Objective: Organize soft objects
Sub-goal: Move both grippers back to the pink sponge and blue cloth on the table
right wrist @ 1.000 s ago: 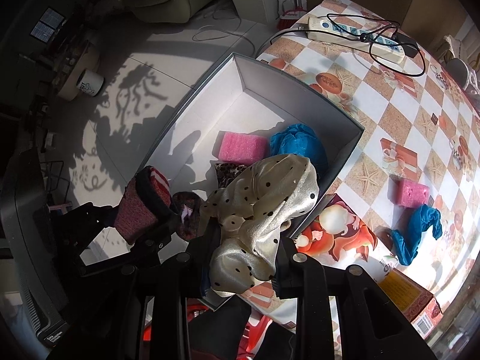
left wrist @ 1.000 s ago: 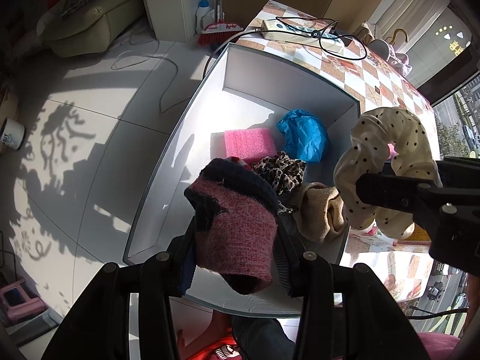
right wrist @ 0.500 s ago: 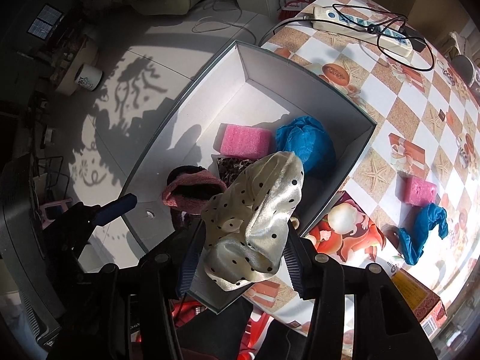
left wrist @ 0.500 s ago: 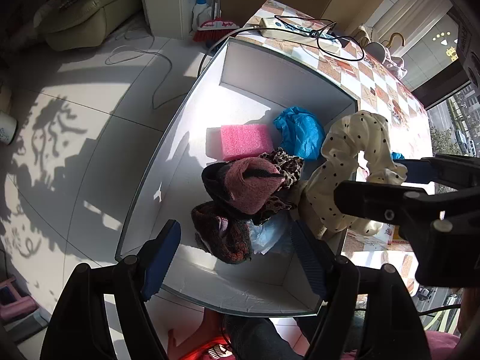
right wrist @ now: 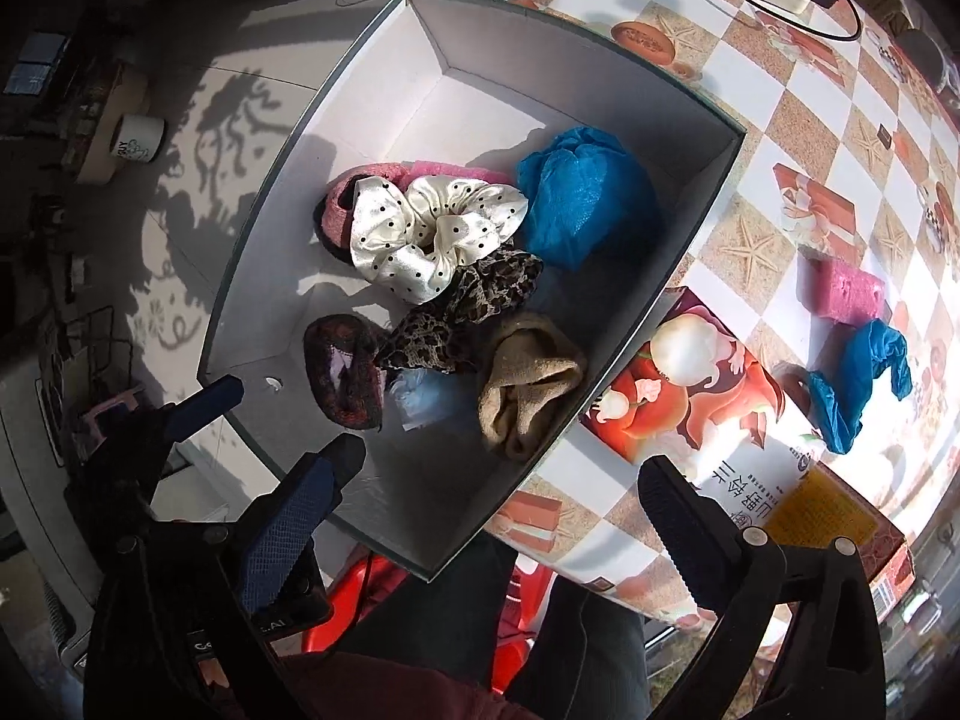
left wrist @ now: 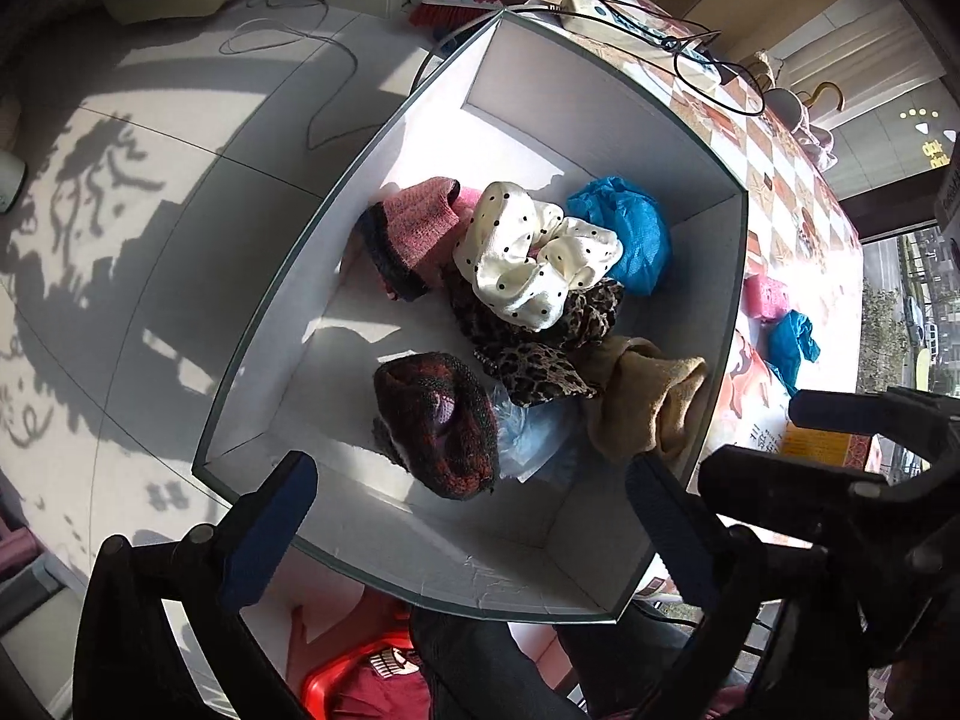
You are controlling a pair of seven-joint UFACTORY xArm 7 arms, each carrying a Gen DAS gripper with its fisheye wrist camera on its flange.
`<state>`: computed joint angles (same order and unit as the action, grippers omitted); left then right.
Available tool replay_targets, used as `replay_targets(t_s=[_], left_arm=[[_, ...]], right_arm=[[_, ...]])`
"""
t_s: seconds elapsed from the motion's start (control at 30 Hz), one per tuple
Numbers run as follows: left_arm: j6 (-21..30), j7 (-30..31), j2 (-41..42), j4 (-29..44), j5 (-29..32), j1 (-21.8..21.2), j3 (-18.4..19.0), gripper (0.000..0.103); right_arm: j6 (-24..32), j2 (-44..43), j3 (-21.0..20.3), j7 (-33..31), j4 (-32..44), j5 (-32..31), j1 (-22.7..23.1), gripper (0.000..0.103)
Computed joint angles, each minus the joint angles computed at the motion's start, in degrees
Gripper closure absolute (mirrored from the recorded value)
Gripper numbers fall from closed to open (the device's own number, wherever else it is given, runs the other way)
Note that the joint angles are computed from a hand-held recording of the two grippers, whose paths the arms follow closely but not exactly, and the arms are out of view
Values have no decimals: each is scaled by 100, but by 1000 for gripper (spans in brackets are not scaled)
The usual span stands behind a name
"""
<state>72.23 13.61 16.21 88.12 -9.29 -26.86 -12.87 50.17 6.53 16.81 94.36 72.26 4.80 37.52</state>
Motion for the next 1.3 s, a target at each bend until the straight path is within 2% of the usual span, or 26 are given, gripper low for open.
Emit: replay_targets(t_s=[0.23,0.43,0.63,0.8,0.9,1.0,1.1,1.3], left_arm=[[28,55,67,150,-217,48,-24,0],[117,211,167,480,122,-232,-115,0],[230,454,364,952,216,-619,-274,0],[332,605,544,1283,368,-1052,-379,0],[389,614,647,1423,493,-1315,-408,0],[434,582,739,1511,644,-1564,-416,0],[487,469,846,1603,844,-1808,-400,0],[687,103,1192,1980,1260,-2248,-302,0]], right_arm=[[-73,-360,17,435,-250,-281,8,0],[103,-1258,159,1187,-865,-517,-112,0],[769,-2754,535,2258,-1751,-315,-263,0],[1636,-4246,900,3122,-2485,221,-270,0],[2133,-5000,977,3401,-2930,693,-180,0],[2191,-5695,989,3428,-3608,1198,3,0],[1833,-6175,950,3128,-4368,1621,238,0],[794,-6336,501,1680,-5640,2003,702,0]])
